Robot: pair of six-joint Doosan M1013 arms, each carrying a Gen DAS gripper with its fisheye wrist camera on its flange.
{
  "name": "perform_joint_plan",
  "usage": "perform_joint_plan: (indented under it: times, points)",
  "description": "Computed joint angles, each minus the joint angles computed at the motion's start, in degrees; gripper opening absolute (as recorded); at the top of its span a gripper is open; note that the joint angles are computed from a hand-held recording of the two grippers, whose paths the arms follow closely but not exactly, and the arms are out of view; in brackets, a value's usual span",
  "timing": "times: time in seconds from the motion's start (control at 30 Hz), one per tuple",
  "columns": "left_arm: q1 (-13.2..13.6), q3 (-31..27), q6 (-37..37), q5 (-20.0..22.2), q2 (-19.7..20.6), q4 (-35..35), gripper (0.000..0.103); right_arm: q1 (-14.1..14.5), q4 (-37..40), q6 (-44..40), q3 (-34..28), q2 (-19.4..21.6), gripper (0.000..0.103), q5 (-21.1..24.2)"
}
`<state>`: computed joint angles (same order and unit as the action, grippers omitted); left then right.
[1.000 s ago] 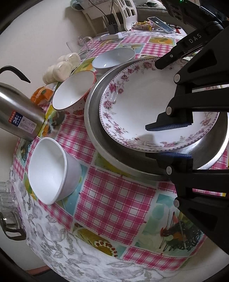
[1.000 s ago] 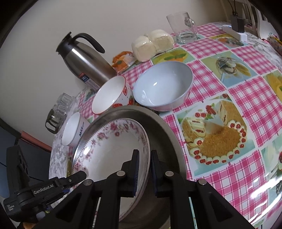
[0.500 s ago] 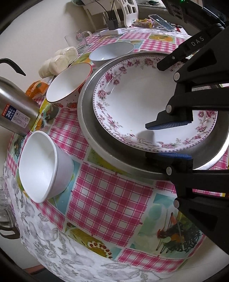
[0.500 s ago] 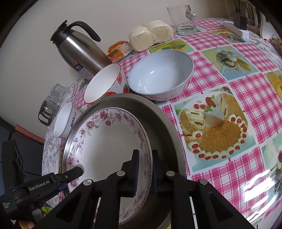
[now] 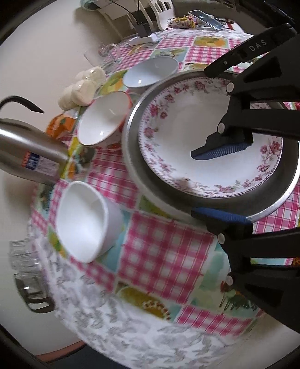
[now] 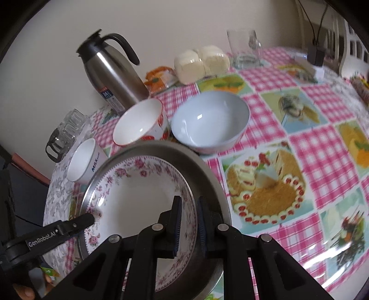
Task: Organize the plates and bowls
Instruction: 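Lower the floral plate into the steel basin and open both tools, then move both tools to the red-rimmed white bowl rim and close them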
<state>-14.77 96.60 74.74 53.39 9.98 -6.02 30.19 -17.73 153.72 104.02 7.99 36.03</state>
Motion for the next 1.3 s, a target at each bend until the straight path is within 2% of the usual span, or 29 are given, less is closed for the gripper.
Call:
perform_joint_plan:
  times: [0.03,0.07,0.1,0.13,0.27,0.33,0.4,0.5,0.6,0.7,0.93,1.03,1.1,1.17,1.3]
  points:
    - [0.0,0.0,-0.2,-0.4,-0.2,0.3,0.055,0.2,-1.3,0.5,-0.1,-0.1,0.033,0.0]
    - [-0.1,0.0,-0.7,-0.8,-0.4,1.0,0.058,0.4,-2.5,1.0,-0.2,-0.1,0.041,0.2]
    - [-0.3,-0.1,-1.8,-1.2,-0.6,2.3,0.060,0.6,-3.3,1.3,-0.4,0.0,0.056,0.6]
    - [-0.6,-0.1,-3.2,-1.3,-0.7,4.1,0.060,0.9,-4.5,1.6,-0.7,0.1,0.065,1.3]
    - [-1.2,-0.3,-7.4,-1.8,-0.9,10.4,0.064,1.1,-5.3,0.5,-1.1,0.5,0.072,1.9]
    - [-1.0,-0.2,-8.7,-2.5,-1.0,11.9,0.077,1.3,-6.3,0.9,-1.2,0.5,0.082,2.0]
    - [-1.0,-0.1,-9.7,-3.9,-1.2,13.6,0.084,1.4,-7.6,1.6,-1.2,0.6,0.089,2.1]
    - [-1.3,0.2,-11.4,-6.2,-1.5,17.1,0.086,1.6,-8.7,1.9,-1.1,0.6,0.103,1.7]
    - [-2.0,0.5,-14.2,-8.6,-1.8,21.7,0.095,1.7,-9.6,2.0,-1.2,0.6,0.103,1.8]
    - [-2.3,0.4,-16.0,-11.2,-1.8,24.3,0.097,1.6,-10.2,2.5,-0.9,0.5,0.103,1.0]
    - [-1.9,0.7,-15.7,-18.2,-1.9,23.2,0.099,1.7,-15.2,7.9,-0.2,-0.4,0.103,0.0]
    - [-1.0,0.5,-12.2,-21.0,-1.7,17.5,0.099,1.1,-14.6,7.1,-0.2,-0.8,0.103,-1.0]
    - [0.4,-0.5,-3.5,-20.8,-1.0,7.2,0.099,0.8,-15.0,7.0,-0.2,-1.0,0.103,-1.8]
    - [1.1,-1.1,1.9,-20.3,-0.4,1.2,0.099,0.5,-15.1,6.7,-0.3,-1.0,0.103,-2.3]
    - [1.2,-2.4,4.1,-19.7,0.7,-0.3,0.099,-1.1,-11.8,2.8,-1.4,-0.3,0.103,-4.6]
